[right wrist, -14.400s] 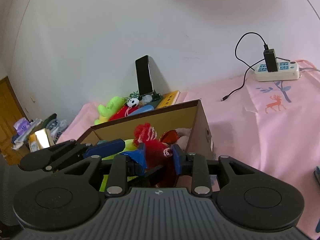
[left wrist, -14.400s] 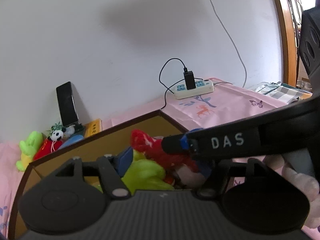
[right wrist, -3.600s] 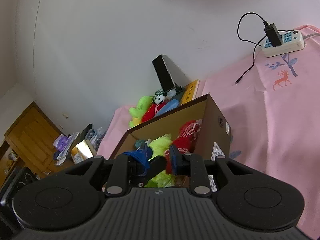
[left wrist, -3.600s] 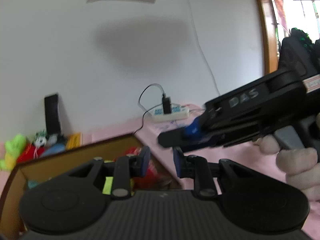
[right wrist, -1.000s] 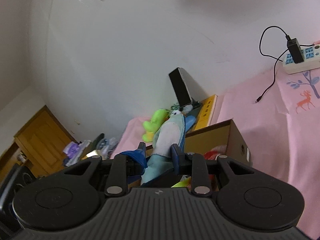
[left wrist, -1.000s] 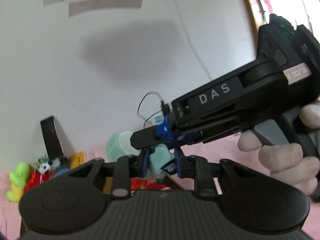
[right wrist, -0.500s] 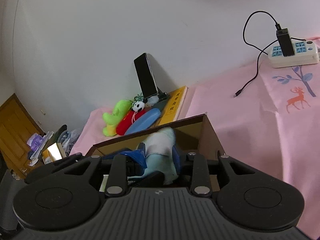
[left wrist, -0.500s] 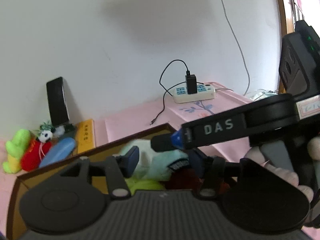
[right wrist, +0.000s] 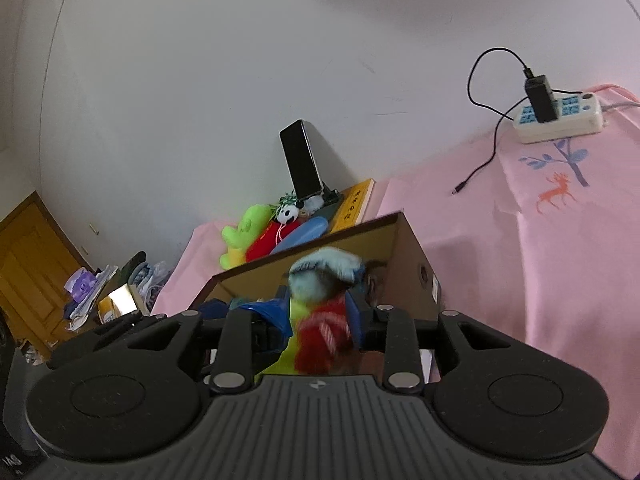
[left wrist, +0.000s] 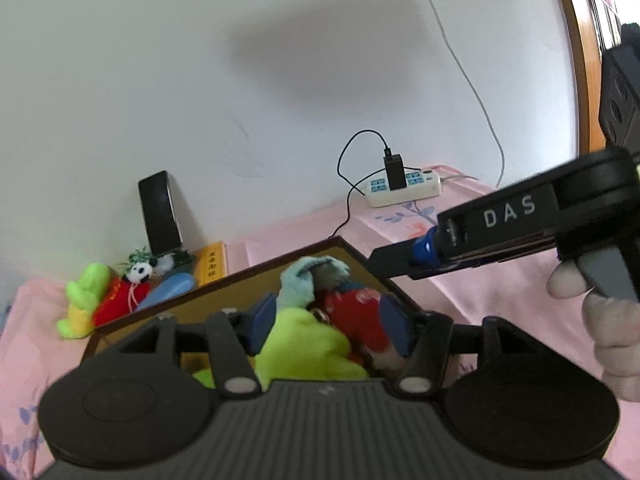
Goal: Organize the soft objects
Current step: 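Lower the pouch into the box and open the right gripper, then withdraw the right gripper and reach toward the patterned cloth bundle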
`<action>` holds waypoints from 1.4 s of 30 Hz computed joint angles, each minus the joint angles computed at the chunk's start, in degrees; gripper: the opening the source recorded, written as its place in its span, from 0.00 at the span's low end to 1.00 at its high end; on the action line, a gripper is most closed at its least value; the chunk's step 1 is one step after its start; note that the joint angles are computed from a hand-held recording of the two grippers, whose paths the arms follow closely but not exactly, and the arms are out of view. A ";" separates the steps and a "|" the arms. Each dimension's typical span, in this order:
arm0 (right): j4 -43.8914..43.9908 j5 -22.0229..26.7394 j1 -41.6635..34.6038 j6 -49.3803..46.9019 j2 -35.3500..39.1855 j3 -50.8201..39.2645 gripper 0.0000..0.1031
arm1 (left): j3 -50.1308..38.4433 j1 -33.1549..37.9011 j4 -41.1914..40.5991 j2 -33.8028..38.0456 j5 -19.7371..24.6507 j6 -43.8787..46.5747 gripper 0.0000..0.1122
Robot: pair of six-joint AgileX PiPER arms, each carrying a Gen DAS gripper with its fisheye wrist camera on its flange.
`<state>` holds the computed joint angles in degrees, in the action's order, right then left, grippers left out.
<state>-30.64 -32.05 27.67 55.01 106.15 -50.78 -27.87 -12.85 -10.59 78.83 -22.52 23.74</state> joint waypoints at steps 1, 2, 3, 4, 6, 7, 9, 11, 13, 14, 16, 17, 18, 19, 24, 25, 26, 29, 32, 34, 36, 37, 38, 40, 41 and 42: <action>0.36 -0.39 0.08 -0.31 -0.95 1.42 0.13 | 1.24 -1.94 -5.31 -1.31 -0.26 4.28 0.55; 1.95 -0.66 0.43 -1.78 -2.19 3.21 0.13 | 2.23 -3.67 -9.58 -2.34 -0.66 7.56 0.55; 3.82 -0.73 0.85 -3.48 -3.18 4.59 0.13 | 3.26 -5.54 -13.99 -3.48 -1.19 11.00 0.56; 5.74 -1.00 1.25 -5.25 -4.24 6.18 0.13 | 4.09 -7.54 -19.09 -4.41 -2.01 14.89 0.56; 8.61 -1.12 1.88 -7.55 -6.06 8.88 0.13 | 5.45 -11.63 -28.60 -6.42 -3.23 21.40 0.57; 9.60 -1.50 2.05 -8.23 -6.80 10.26 0.13 | 6.01 -14.04 -33.85 -7.45 -3.98 24.94 0.57; 11.88 -2.56 2.38 -9.88 -8.39 13.44 0.13 | 6.80 -18.68 -42.80 -8.79 -6.07 30.54 0.57; 14.54 -3.89 2.66 -11.90 -9.71 16.52 0.13 | 7.54 -22.84 -48.30 -9.69 -8.22 33.26 0.58; 15.76 -4.80 2.68 -13.09 -10.75 19.07 0.13 | 7.65 -28.14 -55.14 -9.33 -11.99 36.63 0.59; 16.28 -5.12 2.60 -13.73 -11.21 20.23 0.13 | 7.75 -30.62 -57.54 -8.86 -13.84 37.41 0.60; 17.65 -5.77 2.54 -15.33 -12.17 22.59 0.13 | 7.61 -34.85 -61.54 -7.66 -17.10 38.35 0.60; 18.61 -6.00 2.53 -16.25 -12.56 23.60 0.13 | 7.53 -36.72 -62.95 -7.14 -18.19 38.36 0.61; 19.21 -6.56 2.32 -16.90 -12.95 24.77 0.13 | 7.42 -38.59 -64.15 -6.45 -19.47 38.13 0.62; 19.40 -7.19 2.02 -17.13 -13.22 25.79 0.13 | 7.12 -40.49 -65.56 -5.63 -20.91 38.09 0.62; 18.45 -10.80 -0.71 -17.08 -14.26 30.62 0.13 | 5.44 -46.96 -68.90 -0.95 -25.48 36.01 0.65; 18.32 -11.73 -1.19 -17.19 -14.20 31.47 0.13 | 5.11 -48.59 -69.46 0.40 -26.77 35.26 0.66; 18.35 -12.57 -1.66 -17.43 -13.93 32.14 0.13 | 4.72 -49.81 -69.76 1.87 -27.90 34.48 0.67; 18.16 -15.40 -3.22 -18.06 -12.31 33.91 0.14 | 3.53 -51.53 -70.19 5.02 -29.17 32.92 0.73; 16.65 -18.27 -5.40 -17.95 -10.07 35.19 0.14 | 2.52 -52.90 -69.29 8.63 -30.75 29.80 0.91; 15.13 -20.44 -7.20 -17.66 -8.36 35.85 0.14 | 1.84 -54.02 -68.64 11.00 -32.28 28.90 0.91; 12.79 -22.35 -9.73 -17.09 -6.63 36.15 0.14 | 1.08 -54.32 -67.67 12.97 -32.29 28.02 0.91; 12.03 -23.10 -10.93 -17.21 -5.84 36.26 0.14 | 0.80 -54.10 -66.84 13.63 -31.76 27.50 0.91; 11.63 -24.19 -12.04 -17.77 -5.08 36.60 0.14 | 0.33 -53.80 -66.05 14.46 -31.30 26.96 0.91; 10.34 -26.09 -15.00 -18.59 -3.86 37.12 0.14 | -1.03 -52.87 -64.57 16.34 -30.28 26.29 0.91; 8.74 -26.58 -16.92 -18.30 -3.39 37.11 0.14 | -1.92 -52.26 -63.92 17.32 -29.57 26.10 0.91; 6.73 -26.81 -19.18 -17.70 -3.13 37.07 0.13 | -2.79 -51.56 -63.19 18.19 -28.78 25.89 0.91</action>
